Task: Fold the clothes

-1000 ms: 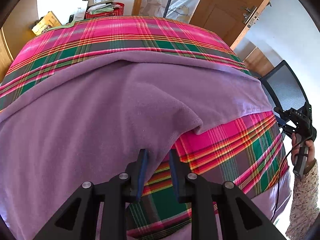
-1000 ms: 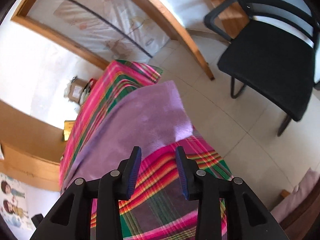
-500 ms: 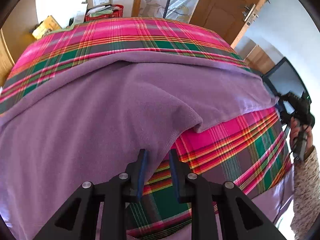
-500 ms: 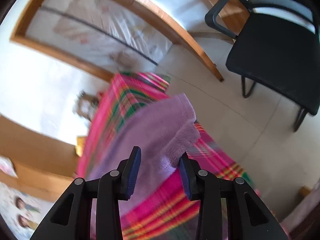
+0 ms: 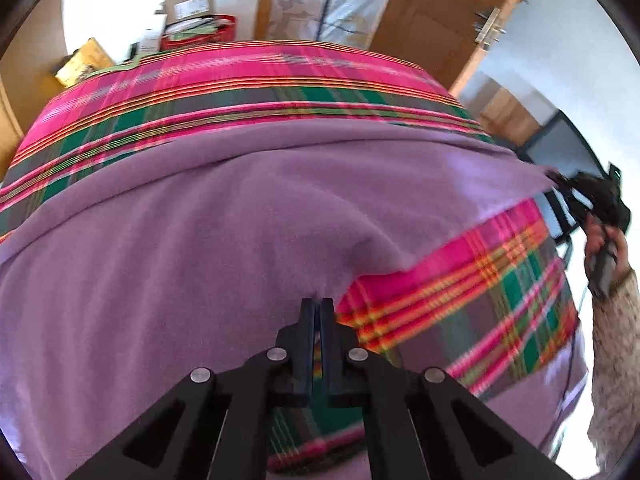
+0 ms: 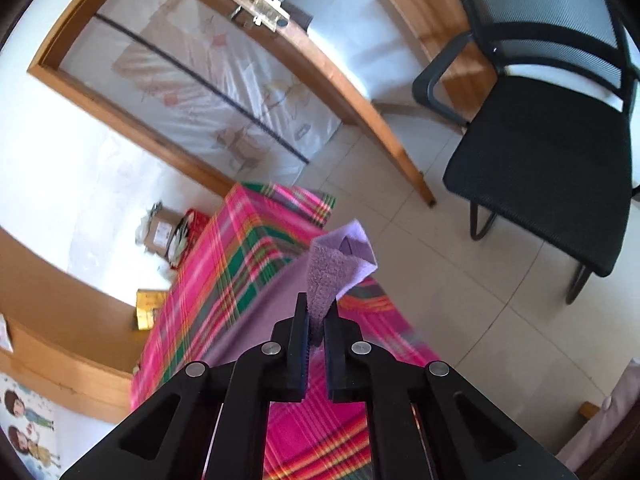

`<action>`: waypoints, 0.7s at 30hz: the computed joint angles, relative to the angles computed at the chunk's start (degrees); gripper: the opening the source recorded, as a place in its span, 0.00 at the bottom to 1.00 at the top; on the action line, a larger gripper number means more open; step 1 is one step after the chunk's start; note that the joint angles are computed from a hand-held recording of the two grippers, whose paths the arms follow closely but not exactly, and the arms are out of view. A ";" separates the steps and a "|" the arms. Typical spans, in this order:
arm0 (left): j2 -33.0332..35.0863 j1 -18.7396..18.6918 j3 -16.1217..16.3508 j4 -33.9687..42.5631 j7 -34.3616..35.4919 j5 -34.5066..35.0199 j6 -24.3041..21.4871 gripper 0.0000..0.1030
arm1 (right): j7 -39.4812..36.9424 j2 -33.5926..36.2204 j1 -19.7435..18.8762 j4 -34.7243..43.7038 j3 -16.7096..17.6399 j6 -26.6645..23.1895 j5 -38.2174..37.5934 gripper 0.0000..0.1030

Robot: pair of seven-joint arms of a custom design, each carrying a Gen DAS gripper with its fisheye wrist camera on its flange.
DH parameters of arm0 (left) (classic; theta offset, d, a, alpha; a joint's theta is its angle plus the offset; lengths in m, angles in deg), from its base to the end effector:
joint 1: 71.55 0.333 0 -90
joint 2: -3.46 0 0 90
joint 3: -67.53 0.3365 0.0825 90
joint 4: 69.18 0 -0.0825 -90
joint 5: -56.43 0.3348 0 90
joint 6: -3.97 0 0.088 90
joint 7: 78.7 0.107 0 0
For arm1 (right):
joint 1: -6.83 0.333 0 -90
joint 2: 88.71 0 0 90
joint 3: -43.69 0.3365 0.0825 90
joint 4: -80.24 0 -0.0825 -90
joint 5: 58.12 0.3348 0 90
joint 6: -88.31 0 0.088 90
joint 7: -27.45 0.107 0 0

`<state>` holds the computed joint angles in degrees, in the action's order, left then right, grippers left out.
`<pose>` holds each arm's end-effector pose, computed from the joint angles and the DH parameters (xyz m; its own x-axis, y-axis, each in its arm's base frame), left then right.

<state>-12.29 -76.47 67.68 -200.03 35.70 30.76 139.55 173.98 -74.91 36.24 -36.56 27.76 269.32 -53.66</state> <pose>0.4447 -0.0422 0.5436 -0.2855 -0.9279 0.2398 -0.8912 0.1650 -0.4226 0.5867 0.1488 0.4898 -0.4086 -0.6456 -0.6452 -0.4998 0.7497 -0.4337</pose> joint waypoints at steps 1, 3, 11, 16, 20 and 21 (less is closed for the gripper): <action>-0.33 -0.28 0.22 0.08 1.01 -0.26 -0.93 0.02 | 0.33 0.07 0.85 0.60 -1.36 -0.85 -0.86 0.04; -0.99 -0.20 -0.61 -0.63 1.01 1.53 -0.12 0.03 | 1.42 0.19 1.83 1.81 -3.36 -2.55 -3.23 0.04; -3.26 -4.04 -2.80 -4.83 2.56 8.87 6.65 0.28 | 8.88 3.01 1.48 7.28 -5.50 -8.28 -13.66 0.04; -2.36 -4.92 -5.08 -6.69 0.72 15.27 13.33 0.28 | 9.58 3.53 -2.16 8.19 -2.00 -9.55 -15.92 0.04; -0.46 -5.32 -4.75 -5.93 -2.79 18.17 14.11 0.28 | 9.91 3.66 -3.46 8.10 -0.55 -10.27 -17.00 0.04; -0.07 -5.68 -4.32 -5.58 -2.77 17.65 13.96 0.29 | 10.08 3.61 -3.58 7.92 -0.43 -10.27 -17.38 0.04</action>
<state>-12.36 -82.16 63.36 -205.61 32.93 48.40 153.51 184.07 -71.30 32.67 -28.64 27.33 259.05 -71.04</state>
